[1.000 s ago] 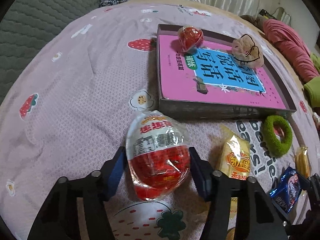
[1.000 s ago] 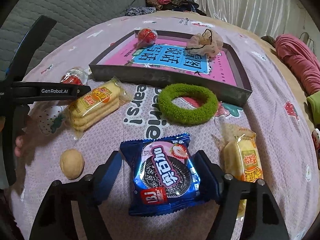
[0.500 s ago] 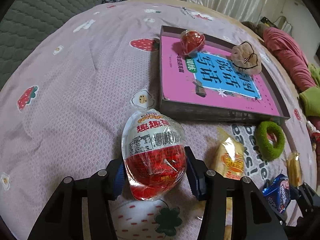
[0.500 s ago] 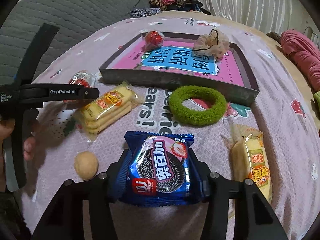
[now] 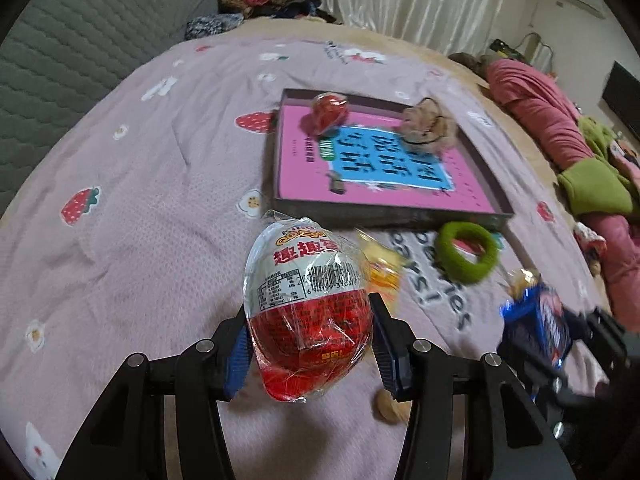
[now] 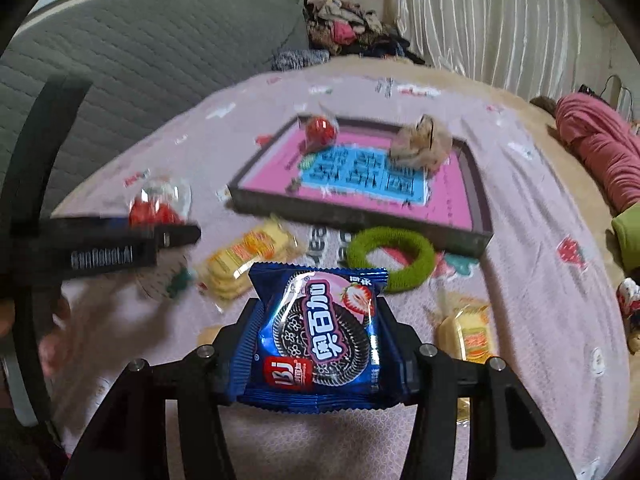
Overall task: Organize objects
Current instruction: 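Lift the egg and Oreo packet and carry them over the tray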
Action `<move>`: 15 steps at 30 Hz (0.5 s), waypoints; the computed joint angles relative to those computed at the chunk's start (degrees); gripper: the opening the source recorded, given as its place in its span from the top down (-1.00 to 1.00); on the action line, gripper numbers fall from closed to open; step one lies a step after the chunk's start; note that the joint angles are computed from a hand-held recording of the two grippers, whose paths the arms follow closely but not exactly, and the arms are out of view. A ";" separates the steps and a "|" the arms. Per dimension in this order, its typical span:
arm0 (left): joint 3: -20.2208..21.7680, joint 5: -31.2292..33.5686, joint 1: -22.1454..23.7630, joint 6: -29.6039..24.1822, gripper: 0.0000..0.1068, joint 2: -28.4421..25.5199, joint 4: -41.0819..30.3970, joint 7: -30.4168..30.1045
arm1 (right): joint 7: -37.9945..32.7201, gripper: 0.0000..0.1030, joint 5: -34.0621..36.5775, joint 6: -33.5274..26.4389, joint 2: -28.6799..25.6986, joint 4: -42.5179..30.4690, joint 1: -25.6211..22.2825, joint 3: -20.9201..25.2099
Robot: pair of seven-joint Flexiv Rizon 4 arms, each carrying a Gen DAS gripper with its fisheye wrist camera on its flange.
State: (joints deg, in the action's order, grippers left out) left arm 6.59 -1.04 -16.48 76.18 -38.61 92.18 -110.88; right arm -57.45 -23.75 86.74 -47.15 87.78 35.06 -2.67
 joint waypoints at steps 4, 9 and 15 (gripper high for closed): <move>0.43 0.45 -1.30 2.99 -0.01 1.89 1.99 -0.45 | 1.52 -0.06 -0.20 3.90 2.23 2.94 2.98 -4.53; 4.81 3.58 -5.52 4.79 -0.01 3.50 2.36 -3.57 | 3.40 -0.06 1.61 9.56 4.64 6.34 7.65 -11.26; 10.45 8.61 -10.51 5.55 -0.01 5.00 1.76 -8.62 | 1.77 -0.06 6.11 13.33 6.35 8.79 12.78 -17.48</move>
State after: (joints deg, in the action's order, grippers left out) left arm 17.04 7.56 -26.99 81.73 -33.62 93.94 -119.51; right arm -55.68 -17.64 100.07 -40.80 96.57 47.84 -20.15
